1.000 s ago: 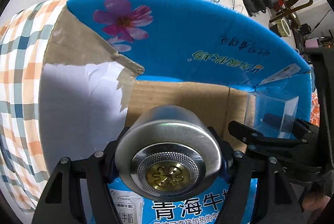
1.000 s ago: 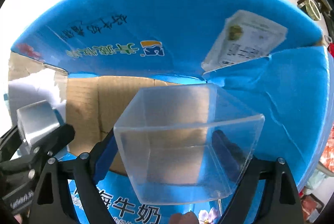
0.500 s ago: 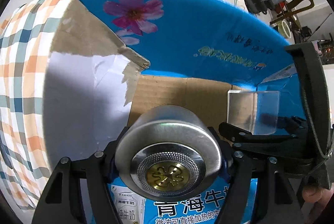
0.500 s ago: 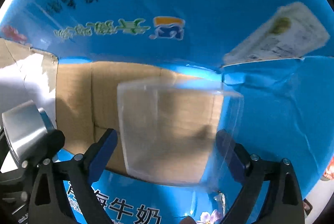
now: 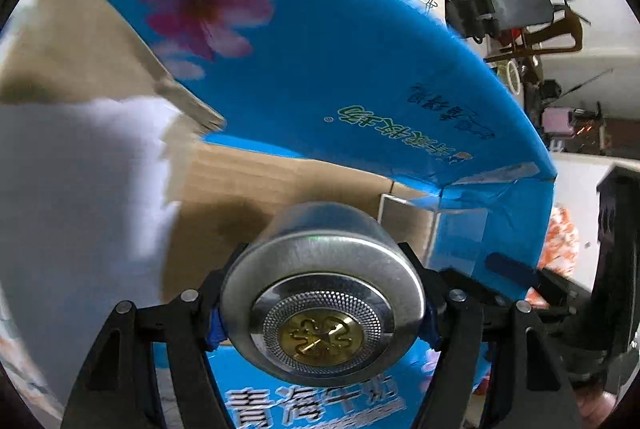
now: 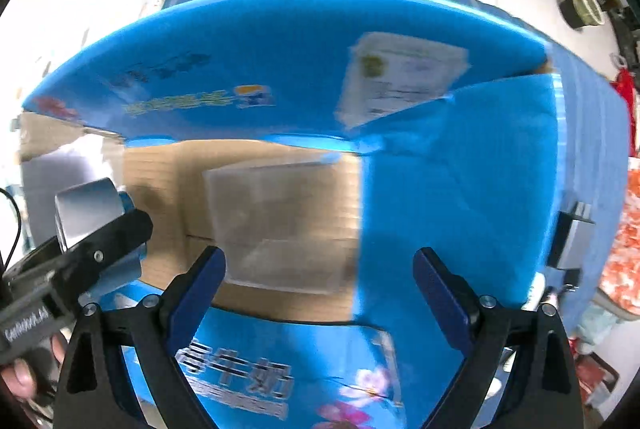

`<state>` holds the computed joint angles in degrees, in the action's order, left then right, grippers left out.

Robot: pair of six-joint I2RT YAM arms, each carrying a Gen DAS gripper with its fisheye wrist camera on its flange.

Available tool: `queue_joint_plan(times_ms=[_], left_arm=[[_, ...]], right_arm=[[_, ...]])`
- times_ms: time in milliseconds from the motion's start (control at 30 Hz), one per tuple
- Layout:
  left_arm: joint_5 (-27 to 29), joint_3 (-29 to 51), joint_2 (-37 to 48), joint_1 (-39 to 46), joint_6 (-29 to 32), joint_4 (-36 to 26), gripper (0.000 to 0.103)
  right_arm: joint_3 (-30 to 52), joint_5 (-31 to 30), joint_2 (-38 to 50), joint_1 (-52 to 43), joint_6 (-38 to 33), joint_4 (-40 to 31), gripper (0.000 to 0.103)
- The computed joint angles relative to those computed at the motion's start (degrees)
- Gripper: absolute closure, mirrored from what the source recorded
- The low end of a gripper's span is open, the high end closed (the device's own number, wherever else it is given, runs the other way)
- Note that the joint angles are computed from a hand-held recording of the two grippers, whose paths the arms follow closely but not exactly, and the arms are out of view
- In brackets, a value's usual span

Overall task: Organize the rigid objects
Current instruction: 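Carry silver tin into blue box with left tool while right tool carries plastic box in, then open both tools and lift them away from the blue box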

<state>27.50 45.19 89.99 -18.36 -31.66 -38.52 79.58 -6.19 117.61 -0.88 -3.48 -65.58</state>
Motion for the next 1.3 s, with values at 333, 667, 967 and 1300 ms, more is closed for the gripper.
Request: queue_joint_plan(times_ms=[333,667,967,1300], left_arm=[[-3.5,5.7,7.3,-4.6,-1.6,-1.0,0.028],[-10.1,10.9,1.6,-4.4,0.8,-11.4,0.006],[-32.5,6.6,-20.6,-21.4,-10.3,-22.6,0.006],[-45.3,14.3,-26.2,-43.3,-29.3,-38.2,0.005]], right_arm=[[11.4,-2.4,3.9,-6.1,-3.5,-9.4,0.01],[10.7,-4.7,2.8,-9.6,-6.1,-9.7,0.009],[-9.2,0.6,-20.7,-7.7,-9.0,-1.6,0.009],[-17.7,-3.4,-44.4,-13.8,-12.6,-9.3,0.009]])
